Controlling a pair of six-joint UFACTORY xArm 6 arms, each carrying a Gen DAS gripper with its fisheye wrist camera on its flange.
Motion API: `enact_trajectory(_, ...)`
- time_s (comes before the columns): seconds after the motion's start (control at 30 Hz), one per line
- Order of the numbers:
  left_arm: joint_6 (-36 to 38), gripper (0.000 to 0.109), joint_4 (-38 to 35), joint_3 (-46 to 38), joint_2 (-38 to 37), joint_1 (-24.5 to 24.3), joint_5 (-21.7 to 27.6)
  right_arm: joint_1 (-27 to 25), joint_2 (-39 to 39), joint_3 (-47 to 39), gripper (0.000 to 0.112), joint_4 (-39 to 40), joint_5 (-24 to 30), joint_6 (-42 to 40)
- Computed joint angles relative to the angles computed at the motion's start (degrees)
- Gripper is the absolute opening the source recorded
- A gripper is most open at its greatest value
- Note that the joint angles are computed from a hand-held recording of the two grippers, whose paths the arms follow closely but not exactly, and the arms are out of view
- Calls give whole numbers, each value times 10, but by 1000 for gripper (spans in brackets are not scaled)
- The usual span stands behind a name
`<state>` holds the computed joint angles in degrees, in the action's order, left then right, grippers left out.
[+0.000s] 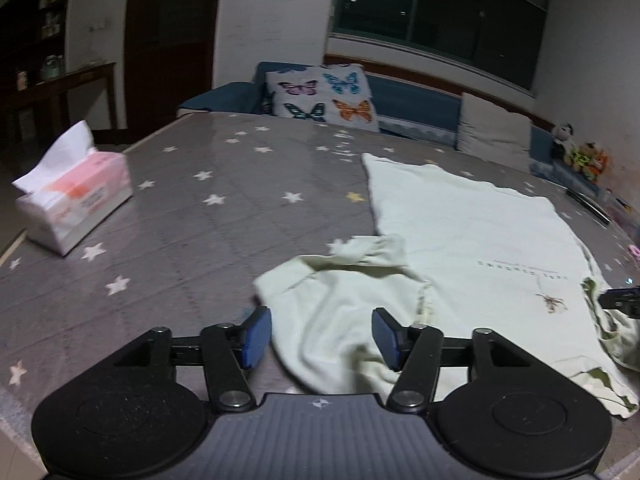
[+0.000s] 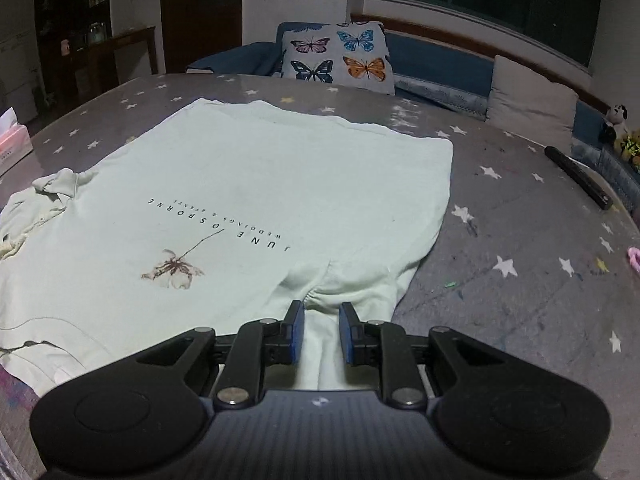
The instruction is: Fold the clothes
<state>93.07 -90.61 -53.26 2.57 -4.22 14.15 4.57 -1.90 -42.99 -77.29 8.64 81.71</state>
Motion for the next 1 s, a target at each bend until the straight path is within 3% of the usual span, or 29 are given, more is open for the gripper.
enact_trajectory(0.23, -77, 61, 42, -32, 44, 7, -1, 26, -21, 0, 21, -11, -21, 0)
enact_trajectory(0.3, -91, 52, 50, -37, 52, 11, 9, 36, -14, -9, 26, -2, -34, -17)
enact_trajectory(0.37, -86, 29, 43, -42, 55, 16, 22, 46, -4, -20, 26, 15, -47, -40)
enact_trajectory(0.47, -93, 8, 40, -45, 53, 28, 52, 61, 19, -39, 26, 62, -66, -91)
enact_trajectory(0.67, -25, 3, -16, -26, 4, 46, 128, 99, 65, -85, 26, 144, -71, -176)
enact_trajectory(0.83, 31, 3, -14, 15, -51, 43, 199, 111, 87, -101, 26, 237, -82, -255)
enact_trajectory(0.9, 36, 4, -4, 30, -62, 41, 191, 116, 93, -107, 26, 267, -82, -277)
enact_trajectory(1.0, 22, 8, -3, 29, -51, 33, 133, 120, 94, -100, 26, 329, -95, -335)
